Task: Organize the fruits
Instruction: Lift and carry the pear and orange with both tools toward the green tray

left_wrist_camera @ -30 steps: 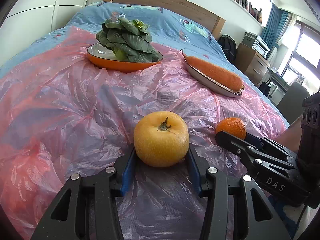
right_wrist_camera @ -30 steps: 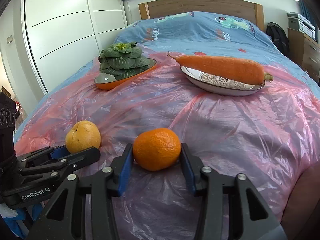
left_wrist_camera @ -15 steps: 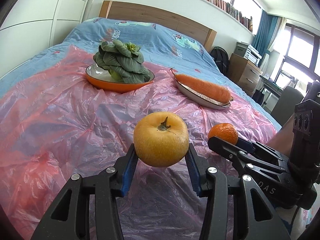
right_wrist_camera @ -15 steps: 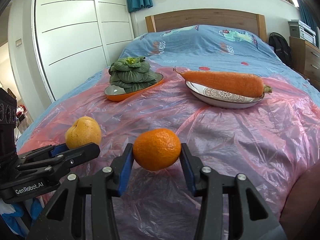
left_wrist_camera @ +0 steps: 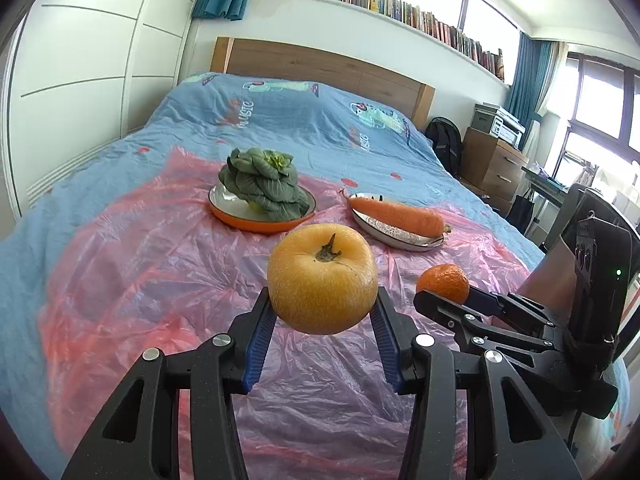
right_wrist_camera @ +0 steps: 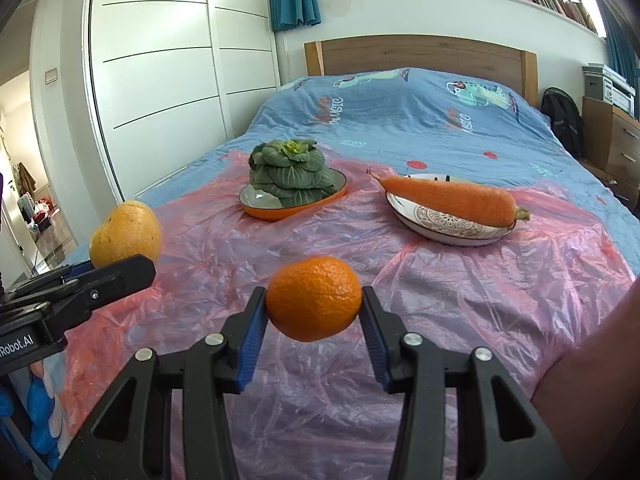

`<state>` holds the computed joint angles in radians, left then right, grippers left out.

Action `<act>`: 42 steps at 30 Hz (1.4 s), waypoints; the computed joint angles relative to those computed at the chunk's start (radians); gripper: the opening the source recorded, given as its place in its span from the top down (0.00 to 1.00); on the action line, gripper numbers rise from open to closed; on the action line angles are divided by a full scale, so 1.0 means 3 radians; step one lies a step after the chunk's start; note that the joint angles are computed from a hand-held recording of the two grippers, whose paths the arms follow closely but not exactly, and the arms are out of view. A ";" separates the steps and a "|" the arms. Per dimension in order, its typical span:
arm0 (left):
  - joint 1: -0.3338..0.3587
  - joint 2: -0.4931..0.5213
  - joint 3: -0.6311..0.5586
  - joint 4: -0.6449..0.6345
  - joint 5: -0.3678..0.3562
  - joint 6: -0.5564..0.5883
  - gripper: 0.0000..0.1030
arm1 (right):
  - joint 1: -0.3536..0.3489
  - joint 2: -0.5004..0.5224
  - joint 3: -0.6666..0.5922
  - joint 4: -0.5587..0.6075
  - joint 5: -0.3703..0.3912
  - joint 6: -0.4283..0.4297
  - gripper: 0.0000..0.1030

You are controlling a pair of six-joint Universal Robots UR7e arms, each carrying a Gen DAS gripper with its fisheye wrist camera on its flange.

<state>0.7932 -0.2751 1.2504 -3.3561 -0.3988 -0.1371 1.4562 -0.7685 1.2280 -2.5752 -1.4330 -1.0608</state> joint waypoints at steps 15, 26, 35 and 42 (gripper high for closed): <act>-0.0543 -0.0379 0.0563 0.1402 0.0460 -0.1440 0.59 | -0.0151 -0.1065 0.0986 0.0010 0.0007 0.0169 0.45; -0.0785 -0.0076 0.0094 0.2311 -0.0069 -0.1767 0.59 | -0.0558 -0.1521 0.1183 0.0080 -0.0087 0.0287 0.45; -0.0843 0.0528 -0.0955 0.2525 -0.0665 -0.1235 0.59 | -0.0850 -0.1585 0.0849 0.0032 -0.0005 0.0523 0.45; -0.0808 0.1215 -0.2262 0.3086 -0.1027 -0.0878 0.59 | -0.1022 -0.1347 0.0332 -0.0093 -0.0008 0.0861 0.45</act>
